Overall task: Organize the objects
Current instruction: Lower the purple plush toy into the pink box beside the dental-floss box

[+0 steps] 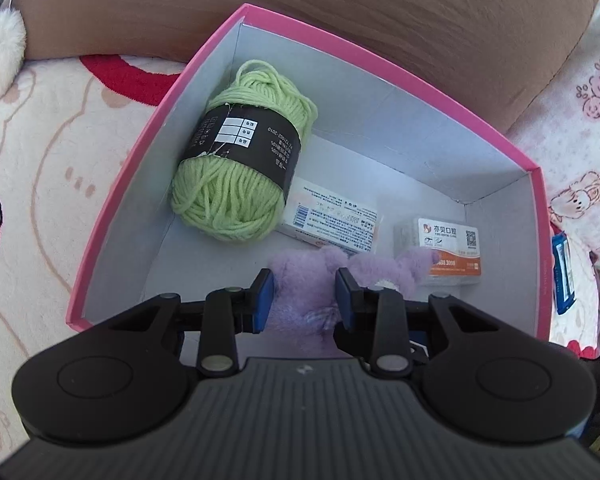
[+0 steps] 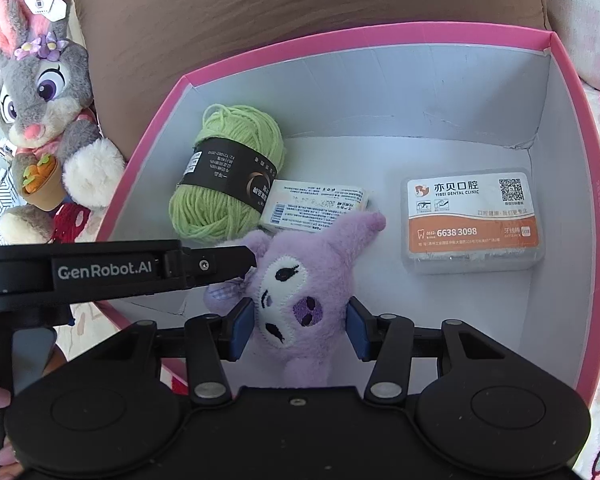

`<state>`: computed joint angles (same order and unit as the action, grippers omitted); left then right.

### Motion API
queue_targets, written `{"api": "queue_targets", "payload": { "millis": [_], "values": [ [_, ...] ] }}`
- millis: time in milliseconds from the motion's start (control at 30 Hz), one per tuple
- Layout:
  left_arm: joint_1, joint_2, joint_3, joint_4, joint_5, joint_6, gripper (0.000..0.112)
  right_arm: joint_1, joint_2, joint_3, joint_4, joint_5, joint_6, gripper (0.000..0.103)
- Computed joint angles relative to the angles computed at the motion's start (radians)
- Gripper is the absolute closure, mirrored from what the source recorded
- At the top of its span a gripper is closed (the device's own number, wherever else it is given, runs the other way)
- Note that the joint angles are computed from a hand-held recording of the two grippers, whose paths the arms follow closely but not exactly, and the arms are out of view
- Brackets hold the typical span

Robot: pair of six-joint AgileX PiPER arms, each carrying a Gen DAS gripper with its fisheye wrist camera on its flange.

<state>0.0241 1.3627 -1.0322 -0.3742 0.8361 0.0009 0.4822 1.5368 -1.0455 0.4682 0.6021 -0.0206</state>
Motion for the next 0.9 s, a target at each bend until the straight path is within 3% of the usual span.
{"api": "queue_targets", "payload": {
  "millis": [333, 667, 800, 900],
  "values": [
    [-0.053, 0.011, 0.011, 0.098, -0.041, -0.057, 0.081, 0.005, 0.027, 0.007, 0.002, -0.013, -0.016, 0.052],
    [-0.003, -0.012, 0.017, 0.055, -0.043, -0.021, 0.081, 0.033, 0.047, 0.001, -0.061, -0.042, 0.112, 0.047],
    [0.008, -0.034, 0.009, 0.043, -0.019, -0.001, 0.081, 0.034, -0.008, 0.016, -0.139, -0.035, 0.149, 0.046],
    [0.004, -0.033, -0.044, 0.056, 0.077, -0.005, 0.08, 0.024, -0.075, 0.029, -0.171, -0.015, 0.131, 0.046]
  ]
}}
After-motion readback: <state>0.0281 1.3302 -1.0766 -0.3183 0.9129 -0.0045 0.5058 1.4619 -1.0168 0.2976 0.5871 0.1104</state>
